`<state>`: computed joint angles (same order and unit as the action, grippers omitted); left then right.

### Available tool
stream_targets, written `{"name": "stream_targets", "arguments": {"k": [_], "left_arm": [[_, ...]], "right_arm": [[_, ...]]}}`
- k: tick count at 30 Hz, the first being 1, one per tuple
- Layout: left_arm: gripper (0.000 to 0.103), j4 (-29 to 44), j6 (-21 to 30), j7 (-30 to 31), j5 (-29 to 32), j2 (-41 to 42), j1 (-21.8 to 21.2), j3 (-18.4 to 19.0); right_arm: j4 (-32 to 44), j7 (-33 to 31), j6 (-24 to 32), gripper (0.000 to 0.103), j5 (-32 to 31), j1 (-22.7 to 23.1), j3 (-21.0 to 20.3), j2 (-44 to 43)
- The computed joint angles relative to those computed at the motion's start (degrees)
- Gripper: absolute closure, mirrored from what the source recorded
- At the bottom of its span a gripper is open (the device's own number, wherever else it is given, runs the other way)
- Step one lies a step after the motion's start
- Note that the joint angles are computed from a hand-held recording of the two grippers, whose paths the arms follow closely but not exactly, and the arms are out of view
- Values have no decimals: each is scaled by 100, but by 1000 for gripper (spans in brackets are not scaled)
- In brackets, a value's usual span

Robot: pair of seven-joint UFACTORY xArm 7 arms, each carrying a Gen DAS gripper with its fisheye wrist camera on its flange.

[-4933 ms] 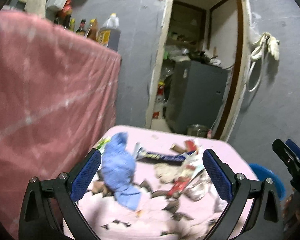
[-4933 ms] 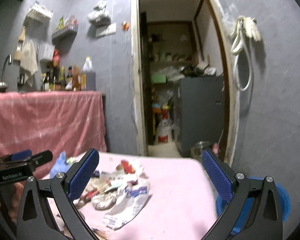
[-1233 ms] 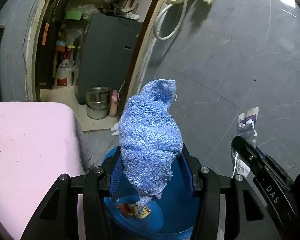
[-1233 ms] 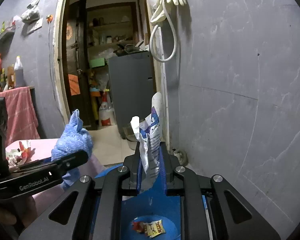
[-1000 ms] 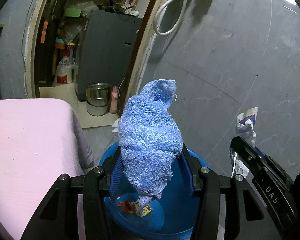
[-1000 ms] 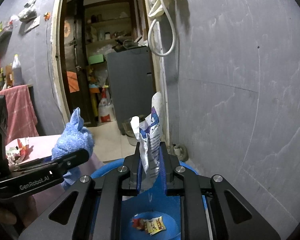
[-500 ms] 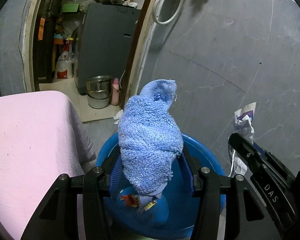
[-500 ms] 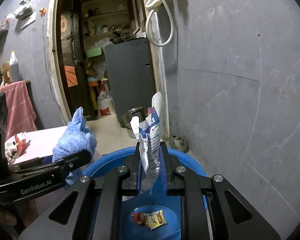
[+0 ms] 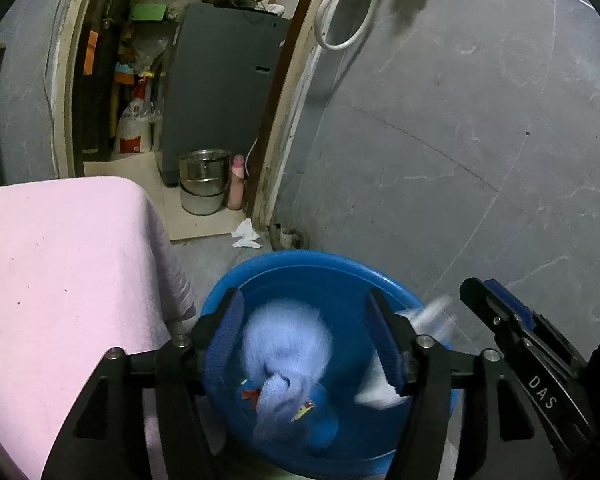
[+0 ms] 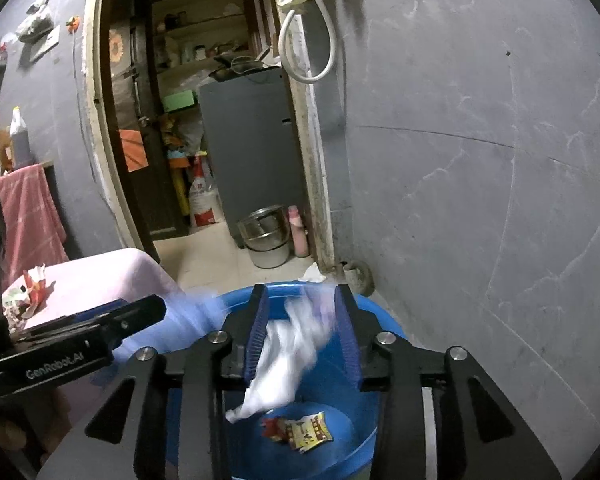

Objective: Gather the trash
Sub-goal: 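Carry the towel and bag over the blue bucket and open both tools, then move both tools back over the table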

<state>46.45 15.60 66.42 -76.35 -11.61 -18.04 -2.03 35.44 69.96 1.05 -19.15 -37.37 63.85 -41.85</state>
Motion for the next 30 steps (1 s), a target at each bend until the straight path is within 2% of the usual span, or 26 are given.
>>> {"name": "stream_targets", "arguments": {"k": [2, 7, 11, 21, 24, 27, 30], "left_arm": [[42, 12, 21, 37, -62, -4, 10, 24], [42, 10, 17, -19, -60, -41, 37, 16], [37, -25, -103, 161, -279, -94, -9, 6], [36, -60, -353, 123, -387, -205, -18, -15], [28, -90, -401, 231, -492, -336, -55, 30], [27, -90, -507, 551, -750, -507, -67, 68], [26, -156, -471, 391, -576, -731, -14, 117]], "right_arm": [[-8, 15, -11, 58, 12, -4, 1, -38], [-7, 64, 69, 50, 33, -49, 46, -179], [-41, 158, 144, 35, 43, -41, 42, -321], [-56, 286, 431, 26, -57, 87, -82, -579], [-23, 298, 512, 25, -109, 153, -162, -638], [14, 335, 591, 20, -148, 225, -226, -770], [77, 342, 695, 15, -188, 315, -299, -896]]}}
